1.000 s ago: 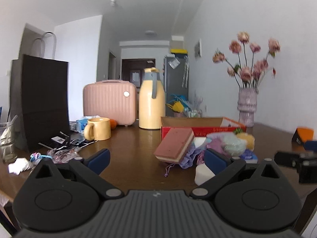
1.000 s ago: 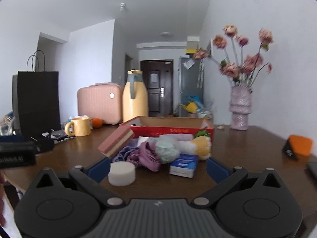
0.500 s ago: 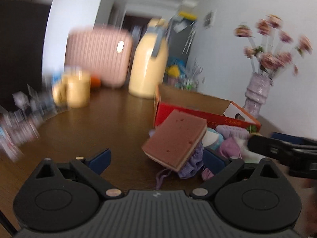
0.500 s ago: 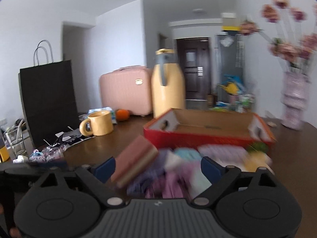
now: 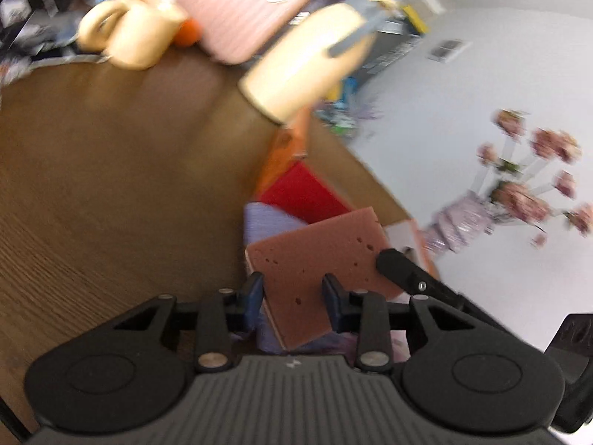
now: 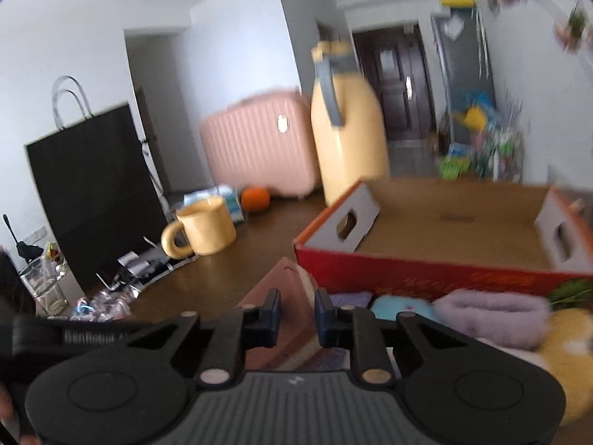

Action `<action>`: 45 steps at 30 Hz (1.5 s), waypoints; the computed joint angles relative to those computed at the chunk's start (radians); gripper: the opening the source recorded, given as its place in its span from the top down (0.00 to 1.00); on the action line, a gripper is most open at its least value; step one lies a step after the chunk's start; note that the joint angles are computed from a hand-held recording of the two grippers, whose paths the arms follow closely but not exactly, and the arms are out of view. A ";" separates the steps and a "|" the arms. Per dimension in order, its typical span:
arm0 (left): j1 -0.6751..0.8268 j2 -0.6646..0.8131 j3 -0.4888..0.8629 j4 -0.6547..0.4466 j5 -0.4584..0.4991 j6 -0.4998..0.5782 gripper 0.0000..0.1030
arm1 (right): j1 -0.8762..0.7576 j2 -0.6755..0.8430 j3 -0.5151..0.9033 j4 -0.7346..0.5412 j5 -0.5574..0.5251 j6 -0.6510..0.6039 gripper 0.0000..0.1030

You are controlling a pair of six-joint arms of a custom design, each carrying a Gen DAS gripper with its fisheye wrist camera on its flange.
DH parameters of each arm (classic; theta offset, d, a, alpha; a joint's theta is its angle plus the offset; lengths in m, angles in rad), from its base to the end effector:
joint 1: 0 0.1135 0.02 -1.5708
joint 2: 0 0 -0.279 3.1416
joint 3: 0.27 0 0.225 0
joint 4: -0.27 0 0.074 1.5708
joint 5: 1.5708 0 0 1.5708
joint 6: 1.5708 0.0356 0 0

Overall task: Organize soft objects
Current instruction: 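Grasp the pink sponge with the left gripper and lift it, then carry the pink sponge into the cardboard box and open the left gripper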

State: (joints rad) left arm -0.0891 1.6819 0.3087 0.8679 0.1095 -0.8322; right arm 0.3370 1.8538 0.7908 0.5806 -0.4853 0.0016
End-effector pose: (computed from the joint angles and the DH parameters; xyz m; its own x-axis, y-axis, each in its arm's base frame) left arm 0.2467 -0.0260 0.1370 -0.4604 -0.6968 -0.5500 -0.2328 0.6927 -0.6826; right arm 0.3241 0.1312 0.1722 -0.4389 -0.1523 -0.8855 -0.6818 0.6984 0.2178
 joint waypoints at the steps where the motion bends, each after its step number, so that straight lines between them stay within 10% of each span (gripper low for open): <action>1: -0.022 -0.051 -0.016 -0.020 -0.008 0.018 0.66 | -0.018 -0.056 -0.069 0.031 -0.010 -0.008 0.82; 10: -0.496 -0.294 -0.032 -0.330 -0.261 0.061 0.66 | -0.461 -0.433 -0.531 -0.063 -0.306 -0.069 0.82; 21: -0.761 -0.082 0.096 -0.423 -0.438 -0.070 0.57 | -0.799 -0.180 -0.573 -0.122 -0.540 -0.312 0.76; 35: -0.776 -0.088 0.083 -0.392 -0.461 -0.060 0.68 | -0.740 -0.092 -0.481 -0.151 -0.541 -0.292 0.76; 45: -0.608 -0.136 0.049 -0.359 -0.371 0.012 0.68 | -0.536 -0.086 -0.478 0.077 -0.446 -0.031 0.77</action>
